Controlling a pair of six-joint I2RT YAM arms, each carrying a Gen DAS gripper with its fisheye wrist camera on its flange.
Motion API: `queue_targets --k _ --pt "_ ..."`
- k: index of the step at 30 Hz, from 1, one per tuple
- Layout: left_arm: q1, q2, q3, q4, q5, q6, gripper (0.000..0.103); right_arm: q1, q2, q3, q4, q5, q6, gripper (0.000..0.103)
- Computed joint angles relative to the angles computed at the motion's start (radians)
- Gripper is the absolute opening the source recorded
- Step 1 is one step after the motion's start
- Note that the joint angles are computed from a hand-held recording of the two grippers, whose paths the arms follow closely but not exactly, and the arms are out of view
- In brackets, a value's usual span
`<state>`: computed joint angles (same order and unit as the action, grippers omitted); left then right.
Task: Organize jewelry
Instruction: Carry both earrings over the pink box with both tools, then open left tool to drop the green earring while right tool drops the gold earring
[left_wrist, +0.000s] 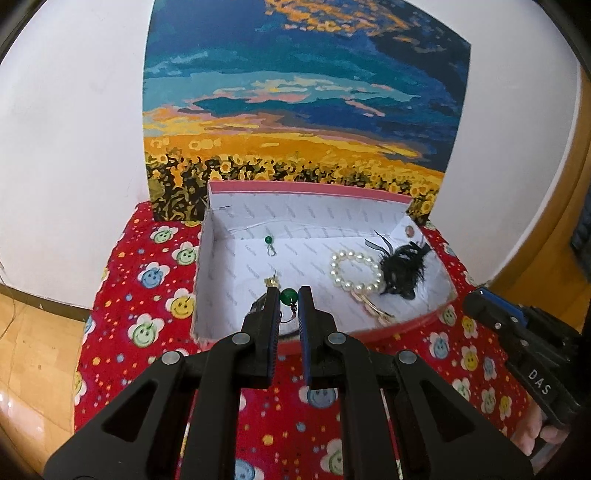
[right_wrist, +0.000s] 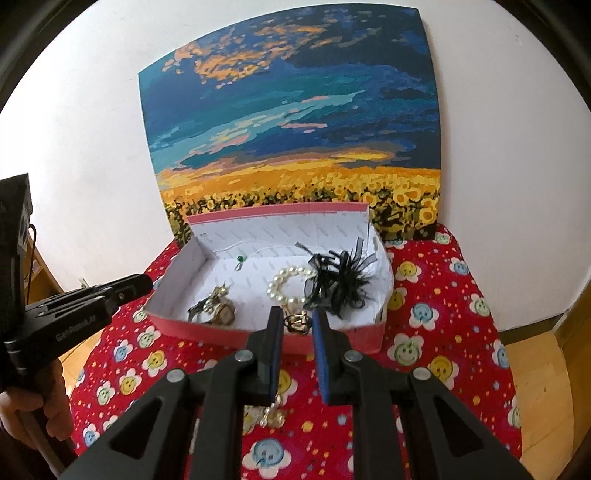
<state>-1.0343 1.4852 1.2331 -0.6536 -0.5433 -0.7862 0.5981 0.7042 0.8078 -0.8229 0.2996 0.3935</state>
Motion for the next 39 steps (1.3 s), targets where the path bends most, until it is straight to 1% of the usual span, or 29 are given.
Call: queue_targets --k 4,9,14,20,24,30,33,35,36,38,39 --pt "0.057 0.060 0.012 0.056 0.046 0.039 0.008 -0.085 0.052 -0.012 0.074 -0.059 -0.052 0.018" --pt "0.115 0.147 0.016 0.125 0.102 0.063 0.008 -0.174 0.125 -0.041 0.159 -0.134 -0.081 0.018" --pt "0.150 0.214 0.019 0.170 0.128 0.082 0.008 -0.216 0.176 -0.068 0.220 -0.151 -0.110 0.018" --pt "0.173 0.245 -0.012 0.210 0.152 0.081 0.008 -0.268 0.218 -0.100 0.267 -0.190 -0.135 0.018" --pt "0.175 0.256 -0.015 0.209 0.148 0.086 0.008 -0.293 0.221 -0.117 0.287 -0.214 -0.148 0.018" --pt "0.154 0.285 0.020 0.168 0.116 0.101 0.009 -0.291 0.218 -0.129 0.301 -0.203 -0.149 0.018" --pt "0.152 0.286 0.023 0.163 0.113 0.099 0.009 -0.288 0.220 -0.123 0.295 -0.204 -0.146 0.023" --pt "0.148 0.290 0.026 0.161 0.107 0.096 0.010 -0.293 0.224 -0.124 0.307 -0.223 -0.148 0.032" --pt "0.147 0.288 0.025 0.160 0.105 0.096 0.010 -0.294 0.226 -0.124 0.313 -0.232 -0.149 0.034" --pt "0.147 0.287 0.023 0.160 0.105 0.095 0.010 -0.287 0.229 -0.125 0.324 -0.235 -0.153 0.042" --pt "0.147 0.286 0.024 0.158 0.107 0.095 0.010 -0.283 0.229 -0.127 0.327 -0.234 -0.157 0.043"
